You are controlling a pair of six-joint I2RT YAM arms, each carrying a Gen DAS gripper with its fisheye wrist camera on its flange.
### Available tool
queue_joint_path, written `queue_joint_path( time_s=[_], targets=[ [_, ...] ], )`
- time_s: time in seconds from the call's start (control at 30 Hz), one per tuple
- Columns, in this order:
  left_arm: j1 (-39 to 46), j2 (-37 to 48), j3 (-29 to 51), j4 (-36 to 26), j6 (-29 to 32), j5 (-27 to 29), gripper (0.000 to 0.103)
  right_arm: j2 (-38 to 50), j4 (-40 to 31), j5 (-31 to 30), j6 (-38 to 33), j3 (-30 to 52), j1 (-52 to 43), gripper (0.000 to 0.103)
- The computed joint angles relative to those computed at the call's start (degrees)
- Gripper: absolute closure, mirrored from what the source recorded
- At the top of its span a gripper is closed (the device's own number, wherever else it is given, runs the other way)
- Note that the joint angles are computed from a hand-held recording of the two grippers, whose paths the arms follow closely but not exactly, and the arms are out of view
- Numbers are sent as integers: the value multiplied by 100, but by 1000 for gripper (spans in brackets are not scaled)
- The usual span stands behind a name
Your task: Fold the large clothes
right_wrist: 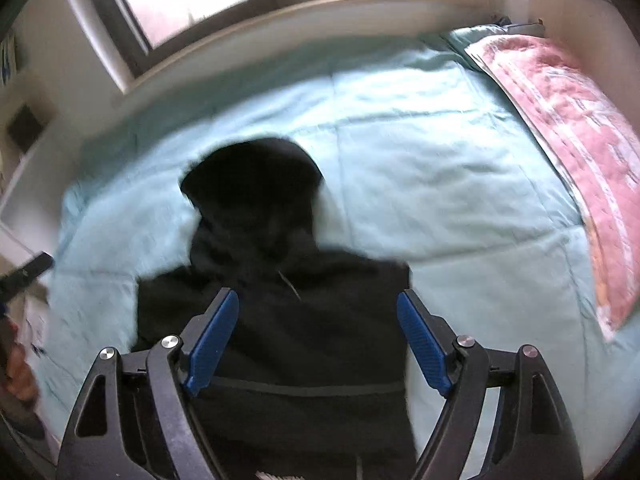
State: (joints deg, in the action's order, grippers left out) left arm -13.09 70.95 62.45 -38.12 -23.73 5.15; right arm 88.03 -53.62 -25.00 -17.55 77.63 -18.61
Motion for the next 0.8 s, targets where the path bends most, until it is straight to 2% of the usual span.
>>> queue_joint_path(
  time_s=[0.07,0.13,0.23,0.33,0.43,0.6,0.67,0.7,0.73,0.77,0.8],
  targets=[
    [152,805,483,142,118,-25,33,456,84,48,338,455,239,19],
    [318,1757,977,379,216,-3,33,997,314,223,691,845,557,19],
    [575,3221,1910,489,430,325,33,1955,643,519,994,1426,945,20],
    [551,4486,2836,460,647,189,33,2881,816,708,1126,2130,1226,20],
    [484,5471,3660,343,803,-43,33,3796,851,919,1262,2931,1491,20],
    [533,6512,4547,360,757,-152,33,5183,620,1159,1337,4317,1777,22],
    [550,6868,4980,222,660,-408,33,5533,663,1435,1343,4620,1888,37],
    [573,7037,5197,140,567,-643,35,5756,597,1613,1343,4875,1942,54],
    [620,7134,5316,150,474,-859,51,5951,560,1874,1387,5083,2005,81],
    [724,7161,5362,181,429,-776,73,6103,578,2083,1434,5236,2036,91],
    [917,7048,5208,334,297,-331,76,6099,679,2101,1507,5229,1995,96]
  ],
)
